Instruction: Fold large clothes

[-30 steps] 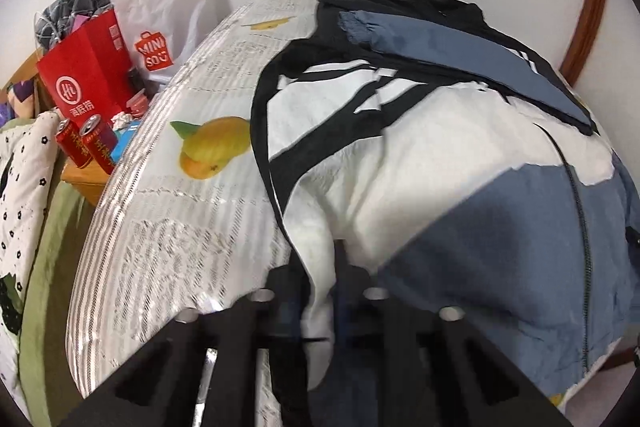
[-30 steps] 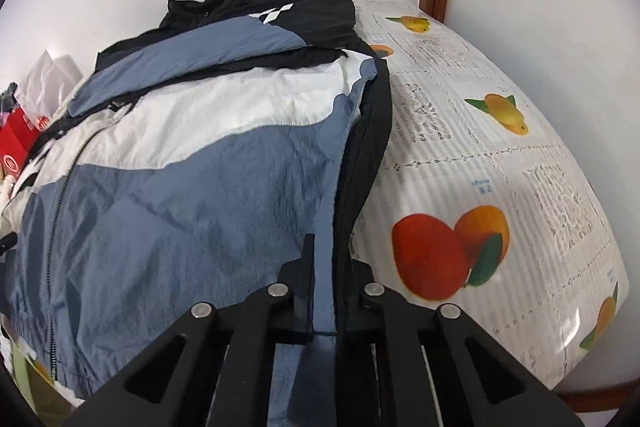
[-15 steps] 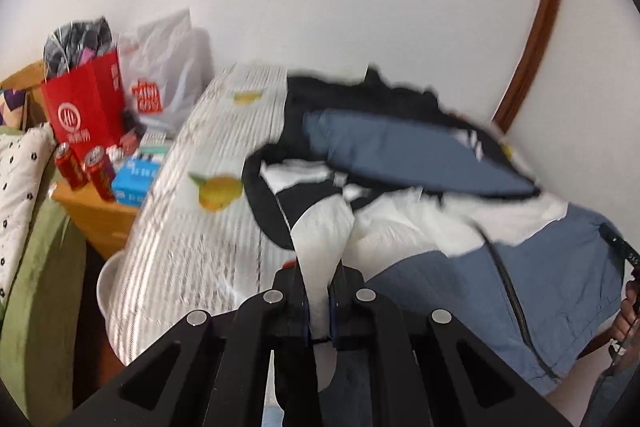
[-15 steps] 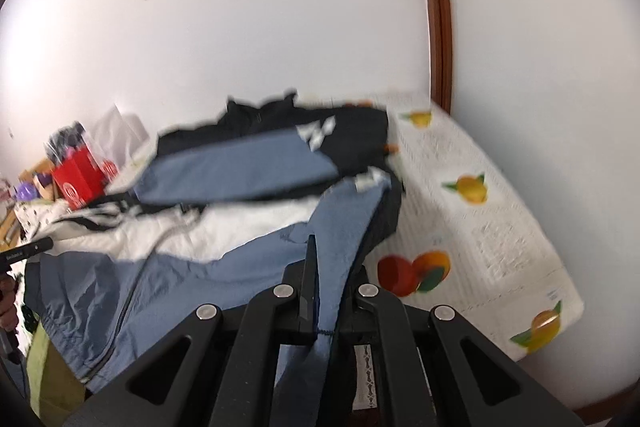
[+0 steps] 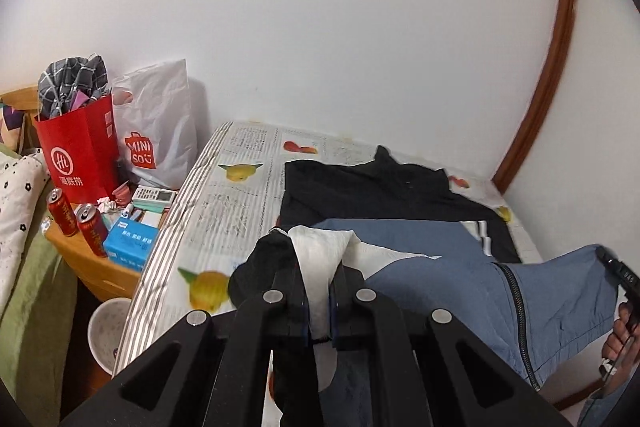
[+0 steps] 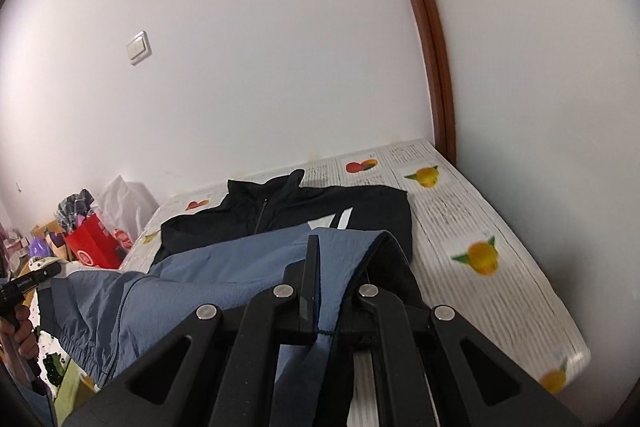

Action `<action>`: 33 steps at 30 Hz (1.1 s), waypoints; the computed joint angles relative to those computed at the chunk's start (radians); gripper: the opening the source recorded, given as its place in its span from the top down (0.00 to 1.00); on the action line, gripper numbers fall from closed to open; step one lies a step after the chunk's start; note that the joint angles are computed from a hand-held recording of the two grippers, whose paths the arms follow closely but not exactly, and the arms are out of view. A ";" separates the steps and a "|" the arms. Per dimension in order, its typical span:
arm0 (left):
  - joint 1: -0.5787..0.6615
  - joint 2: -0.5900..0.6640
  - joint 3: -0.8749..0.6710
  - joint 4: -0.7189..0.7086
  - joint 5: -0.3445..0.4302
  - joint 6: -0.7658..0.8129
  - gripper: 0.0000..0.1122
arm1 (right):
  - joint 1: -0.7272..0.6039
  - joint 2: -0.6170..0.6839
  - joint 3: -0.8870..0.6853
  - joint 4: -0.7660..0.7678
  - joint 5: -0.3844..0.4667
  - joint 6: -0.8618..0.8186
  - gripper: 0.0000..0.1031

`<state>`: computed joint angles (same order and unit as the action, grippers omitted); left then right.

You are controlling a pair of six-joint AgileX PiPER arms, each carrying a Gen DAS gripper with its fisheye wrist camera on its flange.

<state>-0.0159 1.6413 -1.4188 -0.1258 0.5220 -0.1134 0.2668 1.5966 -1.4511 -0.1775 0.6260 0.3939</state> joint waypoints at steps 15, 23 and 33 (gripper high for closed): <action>-0.036 0.525 -0.512 0.226 0.193 -0.157 0.91 | -0.107 0.606 -0.522 0.069 0.124 -0.097 0.96; -0.025 0.627 -0.645 0.173 0.286 -0.126 0.81 | -0.107 0.739 -0.647 0.003 0.256 -0.063 0.84; 0.014 0.417 -0.370 -0.016 0.183 0.069 0.57 | -0.142 0.379 -0.192 -0.041 0.089 -0.070 0.62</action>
